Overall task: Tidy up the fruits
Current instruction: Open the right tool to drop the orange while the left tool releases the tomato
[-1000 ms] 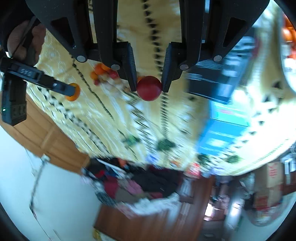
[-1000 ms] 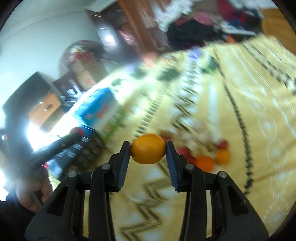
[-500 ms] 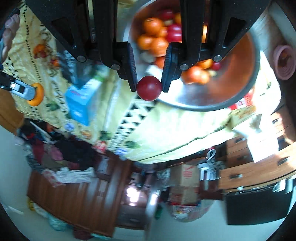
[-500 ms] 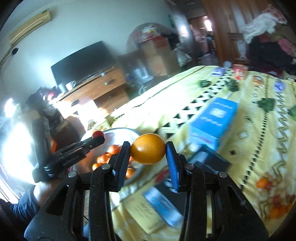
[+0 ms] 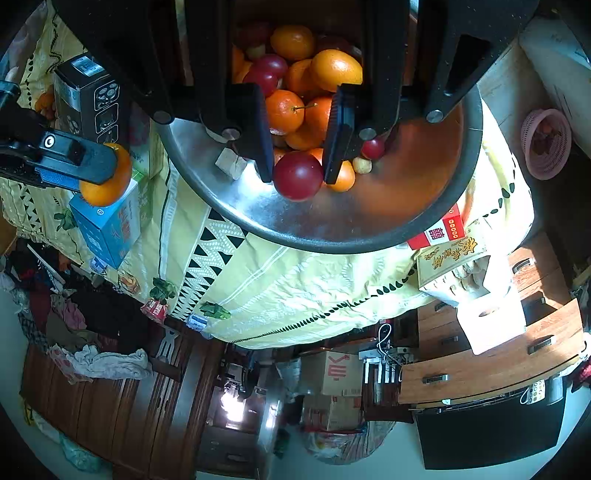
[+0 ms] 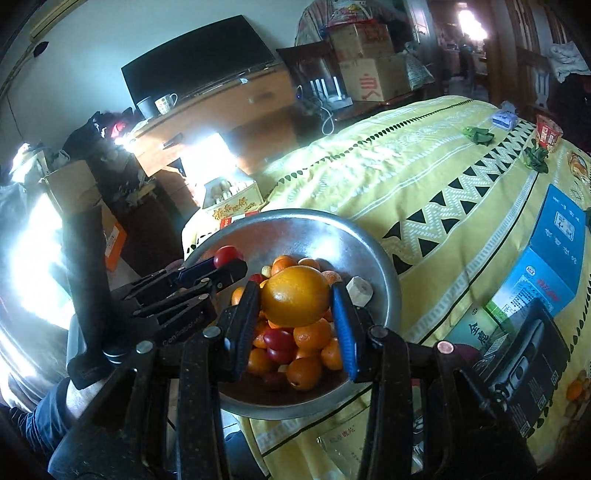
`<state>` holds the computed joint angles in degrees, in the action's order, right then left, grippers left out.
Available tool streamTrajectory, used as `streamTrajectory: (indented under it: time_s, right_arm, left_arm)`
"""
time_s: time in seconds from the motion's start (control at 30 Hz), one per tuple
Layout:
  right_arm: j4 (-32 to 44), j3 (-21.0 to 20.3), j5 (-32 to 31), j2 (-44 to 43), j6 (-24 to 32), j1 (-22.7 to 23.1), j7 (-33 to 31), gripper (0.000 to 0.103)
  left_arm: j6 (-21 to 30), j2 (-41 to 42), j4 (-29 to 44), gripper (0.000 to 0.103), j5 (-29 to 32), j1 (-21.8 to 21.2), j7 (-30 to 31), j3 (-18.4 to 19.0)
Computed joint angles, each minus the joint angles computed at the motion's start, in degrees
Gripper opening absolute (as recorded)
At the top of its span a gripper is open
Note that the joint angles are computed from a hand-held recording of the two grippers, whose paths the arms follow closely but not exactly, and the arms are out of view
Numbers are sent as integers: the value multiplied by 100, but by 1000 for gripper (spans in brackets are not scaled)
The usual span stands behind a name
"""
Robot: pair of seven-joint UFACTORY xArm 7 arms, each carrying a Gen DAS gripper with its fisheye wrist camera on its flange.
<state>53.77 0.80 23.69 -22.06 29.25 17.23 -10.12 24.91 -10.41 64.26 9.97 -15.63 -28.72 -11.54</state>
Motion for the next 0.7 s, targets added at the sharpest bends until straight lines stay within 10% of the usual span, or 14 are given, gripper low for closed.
streamTrajectory:
  time_s: [0.7]
  right_arm:
    - [360,203,-235,557,146,-94,336,40]
  left_arm:
    - [156,190,55,26,-105,-3,107,65]
